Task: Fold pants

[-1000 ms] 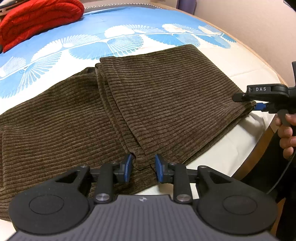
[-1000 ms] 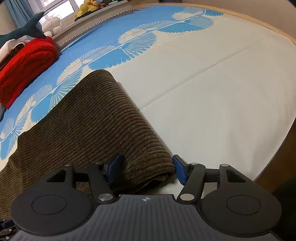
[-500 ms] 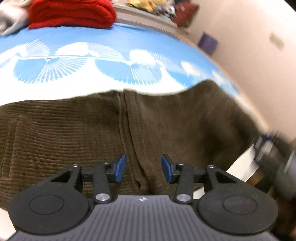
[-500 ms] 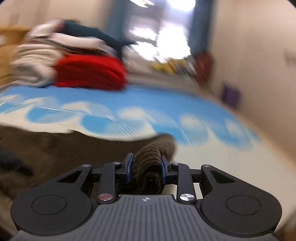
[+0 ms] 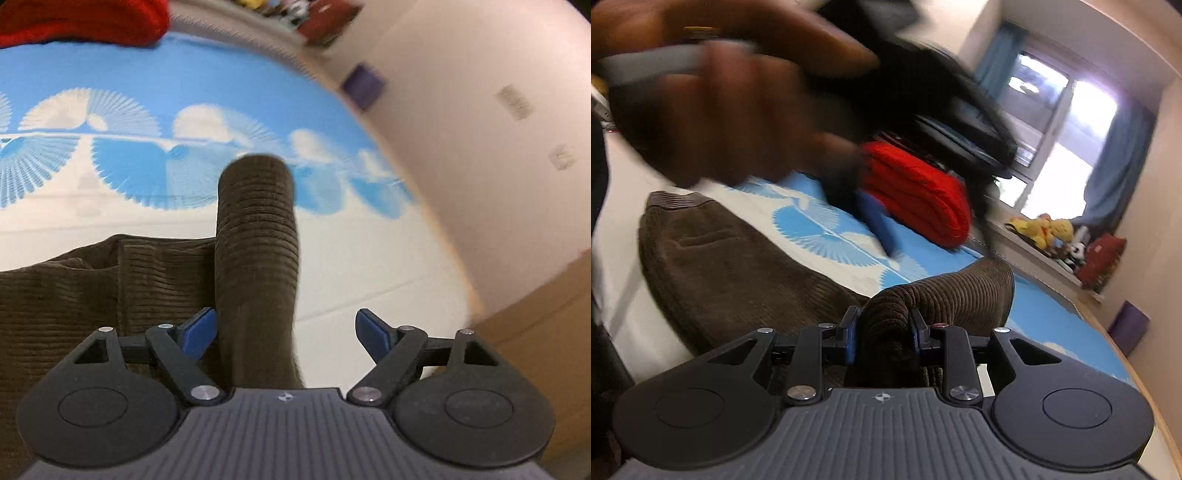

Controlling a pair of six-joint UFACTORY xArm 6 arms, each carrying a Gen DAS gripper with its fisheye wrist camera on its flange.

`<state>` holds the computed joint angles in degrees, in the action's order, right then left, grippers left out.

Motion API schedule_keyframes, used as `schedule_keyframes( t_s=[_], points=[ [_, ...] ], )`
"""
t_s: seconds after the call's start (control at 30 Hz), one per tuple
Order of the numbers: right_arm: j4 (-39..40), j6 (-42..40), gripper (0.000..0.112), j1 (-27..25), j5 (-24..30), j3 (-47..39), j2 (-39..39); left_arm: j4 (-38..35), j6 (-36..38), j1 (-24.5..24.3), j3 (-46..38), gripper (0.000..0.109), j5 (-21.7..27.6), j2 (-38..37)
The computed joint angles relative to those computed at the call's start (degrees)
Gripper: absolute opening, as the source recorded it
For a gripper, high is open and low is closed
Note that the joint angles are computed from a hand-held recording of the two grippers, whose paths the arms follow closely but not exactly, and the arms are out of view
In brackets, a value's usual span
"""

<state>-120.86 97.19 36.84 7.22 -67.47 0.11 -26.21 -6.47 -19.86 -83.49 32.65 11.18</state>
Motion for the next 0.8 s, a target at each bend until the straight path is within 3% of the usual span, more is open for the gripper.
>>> schedule_keyframes(
  t_s=[0.07,0.1,0.17,0.2,0.33,0.4,0.43,0.53,0.7,0.77,0.8],
  points=[
    [-1.9,0.5,0.028,0.6,-0.3,-0.2,-0.1,10.1,-8.2,0.1,-5.7,0.079,3.9,4.6],
    [-2.0,0.4,0.028,1.1,-0.3,0.1,-0.5,14.7,-12.2,0.2,-7.2,0.055,6.1,5.6],
    [-2.2,0.7,0.028,0.9,-2.0,-0.1,-0.8,16.9,-15.3,1.1,-8.1,0.025,9.3,6.4],
    [0.3,-1.0,0.029,0.3,-3.7,-0.1,-0.9,16.5,-15.2,1.7,-7.2,0.021,9.5,5.9],
    [10.9,6.5,0.033,-7.1,-25.9,-6.8,4.5,21.7,-15.4,3.9,4.3,0.020,3.7,-1.6],
    [17.7,3.1,0.040,-10.1,-34.6,-7.8,6.1,21.3,-14.6,6.6,10.8,0.020,0.6,-6.5],
    [21.4,0.9,0.049,-11.2,-37.5,-7.5,6.6,21.4,-14.5,8.3,14.3,0.020,-0.8,-9.4],
    [21.9,6.1,0.064,-12.8,-41.6,-9.6,8.5,23.9,-13.8,14.0,22.4,0.019,-1.9,-17.5],
    [15.8,18.7,0.065,-12.3,-41.0,-15.7,13.5,26.4,-13.2,25.7,32.3,0.019,-4.7,-27.0],
    [10.8,25.9,0.065,-11.6,-40.7,-18.6,15.3,19.9,-10.4,30.1,34.8,0.021,-4.9,-29.2],
    [8.7,29.2,0.065,-10.5,-40.0,-19.8,16.2,14.9,-7.4,31.8,35.6,0.028,-4.7,-29.6]
  ],
)
